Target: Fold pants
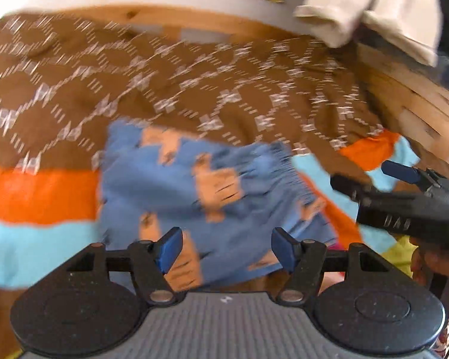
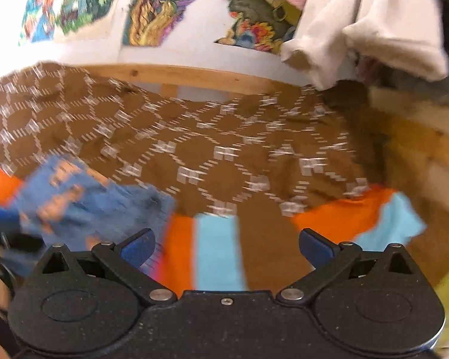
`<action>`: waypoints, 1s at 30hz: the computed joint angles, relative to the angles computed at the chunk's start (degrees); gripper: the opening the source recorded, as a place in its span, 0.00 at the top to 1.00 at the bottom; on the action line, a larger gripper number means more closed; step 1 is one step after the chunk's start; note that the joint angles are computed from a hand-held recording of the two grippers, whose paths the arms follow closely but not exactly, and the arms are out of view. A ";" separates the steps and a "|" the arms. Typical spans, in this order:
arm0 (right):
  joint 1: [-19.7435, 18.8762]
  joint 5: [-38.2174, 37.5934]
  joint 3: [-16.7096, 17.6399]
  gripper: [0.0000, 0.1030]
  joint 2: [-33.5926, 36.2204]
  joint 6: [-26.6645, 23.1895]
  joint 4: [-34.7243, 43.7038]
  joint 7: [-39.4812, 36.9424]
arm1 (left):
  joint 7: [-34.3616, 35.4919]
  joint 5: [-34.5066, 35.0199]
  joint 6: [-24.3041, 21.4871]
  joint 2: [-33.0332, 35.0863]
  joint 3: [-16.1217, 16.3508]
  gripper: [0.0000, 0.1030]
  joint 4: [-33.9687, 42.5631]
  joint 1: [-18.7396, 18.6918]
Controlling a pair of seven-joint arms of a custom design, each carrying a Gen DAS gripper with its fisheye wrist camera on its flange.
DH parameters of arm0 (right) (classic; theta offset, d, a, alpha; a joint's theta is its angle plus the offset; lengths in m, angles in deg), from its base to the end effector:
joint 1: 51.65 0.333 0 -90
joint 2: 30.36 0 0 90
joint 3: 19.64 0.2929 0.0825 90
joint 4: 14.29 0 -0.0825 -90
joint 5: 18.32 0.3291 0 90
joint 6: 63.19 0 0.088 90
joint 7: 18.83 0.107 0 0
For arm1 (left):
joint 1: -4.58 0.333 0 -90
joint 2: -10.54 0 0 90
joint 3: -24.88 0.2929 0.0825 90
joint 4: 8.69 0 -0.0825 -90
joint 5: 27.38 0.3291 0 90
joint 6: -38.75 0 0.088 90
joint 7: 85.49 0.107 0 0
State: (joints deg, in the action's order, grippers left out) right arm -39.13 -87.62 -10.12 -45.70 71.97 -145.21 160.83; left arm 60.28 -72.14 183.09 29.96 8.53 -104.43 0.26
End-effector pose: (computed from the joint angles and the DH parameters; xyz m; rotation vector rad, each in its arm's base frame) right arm 0.4268 0.1649 0.5047 -1.3284 1.9994 -1.2404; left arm 0.6034 -0.1965 0.4705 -1.0994 2.5581 -1.2253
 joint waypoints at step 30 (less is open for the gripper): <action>-0.69 -6.91 -5.50 0.01 16.75 4.67 13.34 -9.34 | -23.62 29.07 18.04 26.12 15.01 0.27 31.38 -17.24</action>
State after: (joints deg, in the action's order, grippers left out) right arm -39.82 -94.52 -15.61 -28.95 76.65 -131.87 151.48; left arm 36.67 -43.07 201.12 56.08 23.54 -73.05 -16.98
